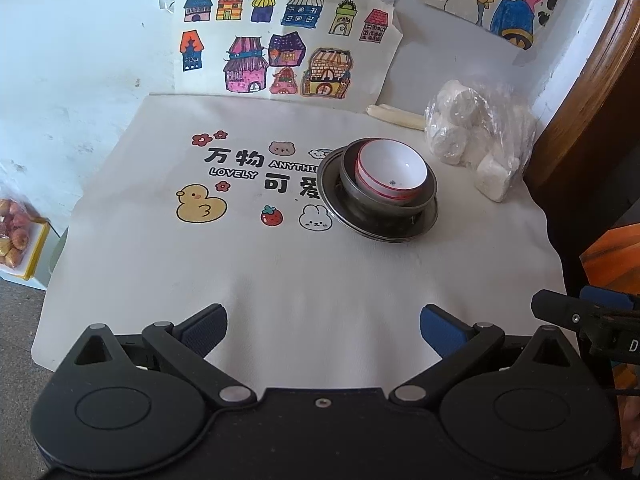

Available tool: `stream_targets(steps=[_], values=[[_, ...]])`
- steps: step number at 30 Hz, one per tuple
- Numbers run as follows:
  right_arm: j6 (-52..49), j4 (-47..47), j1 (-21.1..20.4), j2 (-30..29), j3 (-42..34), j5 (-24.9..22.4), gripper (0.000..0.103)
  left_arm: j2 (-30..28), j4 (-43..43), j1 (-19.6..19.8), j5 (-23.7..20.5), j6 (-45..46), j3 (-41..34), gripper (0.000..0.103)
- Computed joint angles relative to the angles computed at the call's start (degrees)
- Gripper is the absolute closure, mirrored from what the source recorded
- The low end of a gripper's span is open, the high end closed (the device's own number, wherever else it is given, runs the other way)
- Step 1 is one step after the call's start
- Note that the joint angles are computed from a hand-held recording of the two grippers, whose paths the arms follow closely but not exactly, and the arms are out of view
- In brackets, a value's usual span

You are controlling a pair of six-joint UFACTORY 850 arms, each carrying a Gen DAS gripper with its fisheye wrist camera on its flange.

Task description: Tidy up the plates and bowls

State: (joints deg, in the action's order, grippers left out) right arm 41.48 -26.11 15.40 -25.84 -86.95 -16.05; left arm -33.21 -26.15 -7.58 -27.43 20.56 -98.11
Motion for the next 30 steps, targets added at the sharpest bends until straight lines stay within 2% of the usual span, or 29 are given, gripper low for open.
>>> stream_targets(steps=[12, 30], values=[[1.5, -1.7, 0.2, 0.6, 0.8, 0.5, 0.0, 0.7, -0.7, 0.1, 0.2, 0.4, 0.9, 0.001], [-0.7, 0.7, 0.0, 0.3, 0.2, -0.2, 0.0, -0.6, 0.3, 0.0, -1.3, -0.3, -0.8, 0.001]])
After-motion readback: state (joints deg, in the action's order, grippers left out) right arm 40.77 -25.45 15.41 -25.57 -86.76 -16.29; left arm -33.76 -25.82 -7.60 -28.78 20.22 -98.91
